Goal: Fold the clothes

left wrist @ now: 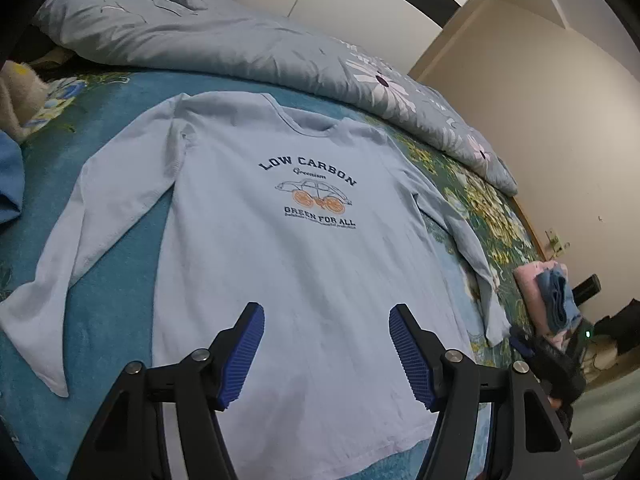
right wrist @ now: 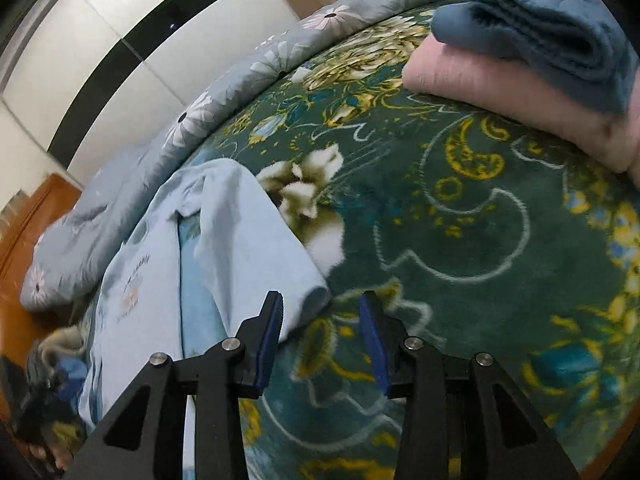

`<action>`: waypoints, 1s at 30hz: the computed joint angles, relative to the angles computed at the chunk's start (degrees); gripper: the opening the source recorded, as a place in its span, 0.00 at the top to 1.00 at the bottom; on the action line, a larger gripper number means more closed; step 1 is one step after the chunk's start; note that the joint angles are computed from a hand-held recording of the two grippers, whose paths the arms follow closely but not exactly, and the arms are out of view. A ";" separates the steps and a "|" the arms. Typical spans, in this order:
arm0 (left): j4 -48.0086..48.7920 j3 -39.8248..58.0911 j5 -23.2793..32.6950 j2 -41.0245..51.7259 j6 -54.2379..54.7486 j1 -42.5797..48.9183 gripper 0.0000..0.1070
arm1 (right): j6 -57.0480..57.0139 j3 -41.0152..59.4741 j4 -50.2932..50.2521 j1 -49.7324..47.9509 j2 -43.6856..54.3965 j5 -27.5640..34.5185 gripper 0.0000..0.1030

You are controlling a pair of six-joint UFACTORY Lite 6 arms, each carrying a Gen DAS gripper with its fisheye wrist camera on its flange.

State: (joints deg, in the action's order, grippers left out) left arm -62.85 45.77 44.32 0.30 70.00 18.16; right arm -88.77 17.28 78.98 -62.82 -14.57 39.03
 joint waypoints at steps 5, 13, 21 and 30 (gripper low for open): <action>-1.96 0.77 0.41 0.37 0.30 3.14 0.36 | 0.71 -2.20 6.69 7.13 -2.16 -3.52 0.58; -3.63 4.05 2.58 6.73 1.26 7.77 0.36 | 6.23 7.37 1.07 12.46 3.24 -10.91 0.97; -5.40 10.62 -0.26 14.03 1.56 8.79 0.36 | 40.94 40.70 -33.04 11.51 16.91 -19.12 0.97; -1.68 21.75 -2.60 23.12 0.53 6.10 0.36 | 81.78 59.54 -74.21 26.30 22.40 -8.56 0.97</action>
State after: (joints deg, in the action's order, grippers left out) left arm -64.53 67.52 41.72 23.42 70.53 24.25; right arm -6.99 76.82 4.77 -36.52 7.83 30.46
